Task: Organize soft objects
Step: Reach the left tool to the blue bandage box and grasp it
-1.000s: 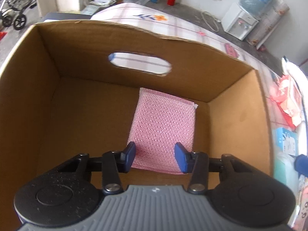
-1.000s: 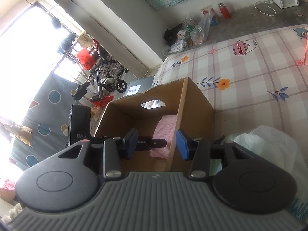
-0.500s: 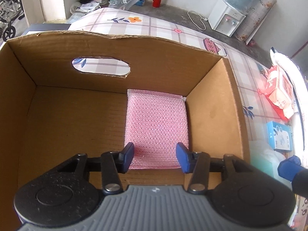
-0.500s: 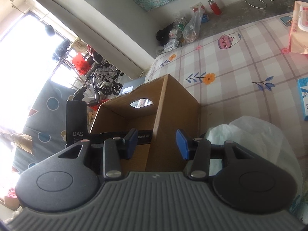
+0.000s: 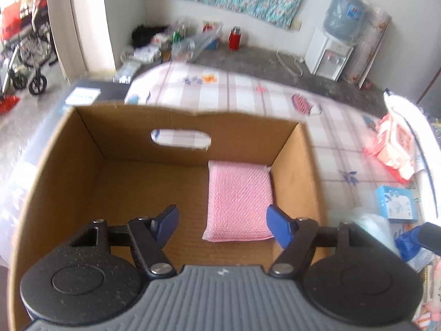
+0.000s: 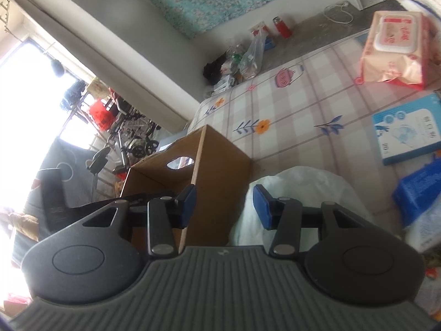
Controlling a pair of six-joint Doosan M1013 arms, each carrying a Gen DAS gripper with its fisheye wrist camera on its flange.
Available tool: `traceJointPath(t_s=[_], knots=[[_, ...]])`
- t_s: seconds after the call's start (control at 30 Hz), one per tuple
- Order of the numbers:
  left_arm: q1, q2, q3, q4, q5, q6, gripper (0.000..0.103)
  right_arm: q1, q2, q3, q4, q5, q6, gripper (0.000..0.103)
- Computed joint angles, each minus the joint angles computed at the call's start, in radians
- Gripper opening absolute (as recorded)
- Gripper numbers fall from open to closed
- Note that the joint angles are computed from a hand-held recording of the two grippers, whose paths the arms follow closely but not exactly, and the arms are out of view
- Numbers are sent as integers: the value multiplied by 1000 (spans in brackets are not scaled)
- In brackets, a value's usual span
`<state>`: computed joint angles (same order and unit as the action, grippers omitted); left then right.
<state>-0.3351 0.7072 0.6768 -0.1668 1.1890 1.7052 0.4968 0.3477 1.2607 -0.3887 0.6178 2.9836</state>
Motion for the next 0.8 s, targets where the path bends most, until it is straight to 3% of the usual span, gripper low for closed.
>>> traceJointPath(t_s=[0.17, 0.33, 0.63, 0.8], knots=[[-13, -58, 59, -40, -76, 52, 77, 12, -40, 57, -97, 10, 118, 46], [-38, -102, 105, -109, -96, 128, 79, 28, -87, 115, -185, 20, 213, 46], [-108, -118, 117, -209, -12, 219, 79, 42, -178, 219, -308, 84, 332, 46], [-149, -65, 31, -229, 109, 194, 79, 28, -214, 262, -303, 155, 307, 46]])
